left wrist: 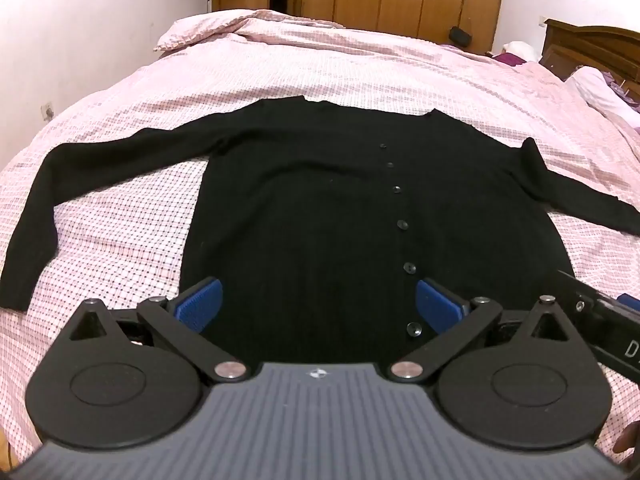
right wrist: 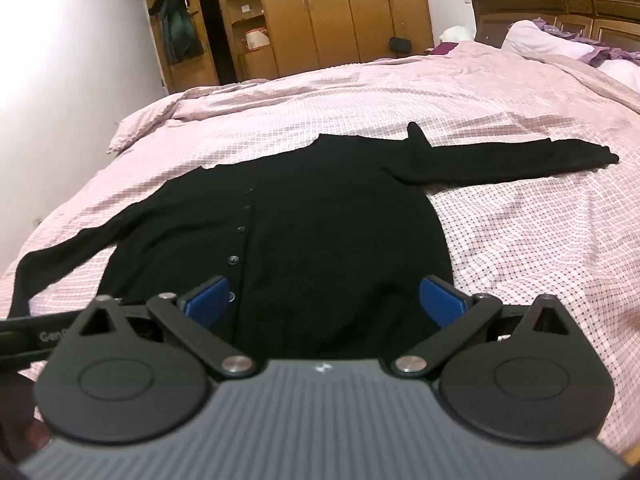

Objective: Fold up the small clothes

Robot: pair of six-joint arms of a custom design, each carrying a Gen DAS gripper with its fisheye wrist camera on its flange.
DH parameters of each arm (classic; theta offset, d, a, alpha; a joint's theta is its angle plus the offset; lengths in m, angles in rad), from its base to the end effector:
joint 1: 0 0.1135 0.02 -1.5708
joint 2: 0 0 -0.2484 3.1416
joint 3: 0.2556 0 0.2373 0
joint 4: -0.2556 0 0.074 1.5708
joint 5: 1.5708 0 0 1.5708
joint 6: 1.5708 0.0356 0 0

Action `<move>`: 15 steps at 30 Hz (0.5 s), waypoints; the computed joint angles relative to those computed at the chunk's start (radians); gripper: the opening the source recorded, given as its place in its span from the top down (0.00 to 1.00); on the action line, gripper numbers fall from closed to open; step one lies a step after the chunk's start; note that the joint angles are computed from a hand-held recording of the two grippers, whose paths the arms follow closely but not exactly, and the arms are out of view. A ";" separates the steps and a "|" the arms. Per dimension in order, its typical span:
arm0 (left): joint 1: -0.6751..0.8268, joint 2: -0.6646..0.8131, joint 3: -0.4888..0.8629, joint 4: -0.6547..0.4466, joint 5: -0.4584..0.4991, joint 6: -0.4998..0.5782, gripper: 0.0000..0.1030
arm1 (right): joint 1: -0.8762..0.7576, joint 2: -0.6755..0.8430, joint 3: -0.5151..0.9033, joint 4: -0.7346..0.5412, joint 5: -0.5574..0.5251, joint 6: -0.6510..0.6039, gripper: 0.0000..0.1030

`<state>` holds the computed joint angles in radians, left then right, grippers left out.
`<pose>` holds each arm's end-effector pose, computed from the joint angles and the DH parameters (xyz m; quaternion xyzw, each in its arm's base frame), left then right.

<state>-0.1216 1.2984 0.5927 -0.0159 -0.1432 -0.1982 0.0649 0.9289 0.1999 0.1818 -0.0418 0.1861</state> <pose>0.2476 -0.0251 0.1773 -0.0642 0.9071 -0.0011 0.4160 0.1756 0.0129 0.1473 0.0426 0.8707 0.0794 0.4835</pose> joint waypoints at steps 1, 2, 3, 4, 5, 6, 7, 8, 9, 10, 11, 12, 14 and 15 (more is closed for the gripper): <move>0.001 0.002 0.001 0.000 0.000 -0.001 0.00 | -0.005 0.007 -0.002 0.009 -0.005 -0.002 0.00; 0.002 0.004 0.003 -0.001 0.000 -0.002 0.00 | -0.007 0.011 -0.001 0.012 -0.006 -0.003 0.00; 0.002 0.006 0.005 -0.001 0.000 -0.002 0.00 | -0.005 0.010 -0.003 0.013 -0.005 -0.002 0.00; 0.003 0.008 0.007 0.000 0.001 -0.002 0.00 | -0.006 0.011 -0.002 0.013 -0.006 -0.002 0.00; 0.003 0.010 0.008 0.001 0.001 -0.001 0.00 | -0.006 0.014 -0.003 0.017 -0.005 -0.002 0.00; 0.006 0.006 0.002 0.004 0.003 0.002 0.00 | -0.006 0.015 -0.004 0.018 -0.005 -0.001 0.00; 0.007 0.005 0.001 0.004 0.004 0.002 0.00 | -0.005 0.015 -0.004 0.018 -0.004 0.000 0.00; 0.008 0.007 0.002 0.006 0.005 0.002 0.00 | -0.005 0.017 -0.004 0.018 -0.005 0.000 0.00; 0.008 0.007 0.002 0.006 0.004 0.002 0.00 | -0.005 0.017 -0.004 0.018 -0.003 0.001 0.00; 0.008 0.006 0.002 0.005 0.004 0.000 0.00 | -0.004 0.016 -0.004 0.017 -0.002 0.002 0.00; 0.009 0.008 0.003 0.006 0.005 0.000 0.00 | -0.005 0.016 -0.004 0.016 -0.001 0.003 0.00; 0.010 0.009 0.004 0.005 0.005 0.000 0.00 | -0.006 0.013 -0.004 0.013 -0.002 0.004 0.00; 0.009 0.008 0.004 0.005 0.004 -0.001 0.00 | -0.005 0.014 -0.004 0.014 0.001 0.007 0.00; 0.008 0.006 0.001 0.005 0.003 -0.001 0.00 | -0.004 0.018 -0.003 0.015 0.002 0.008 0.00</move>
<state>-0.1134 1.3044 0.5942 -0.0111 -0.1401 -0.1989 0.0610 0.9471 0.1967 0.1971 -0.0394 0.1941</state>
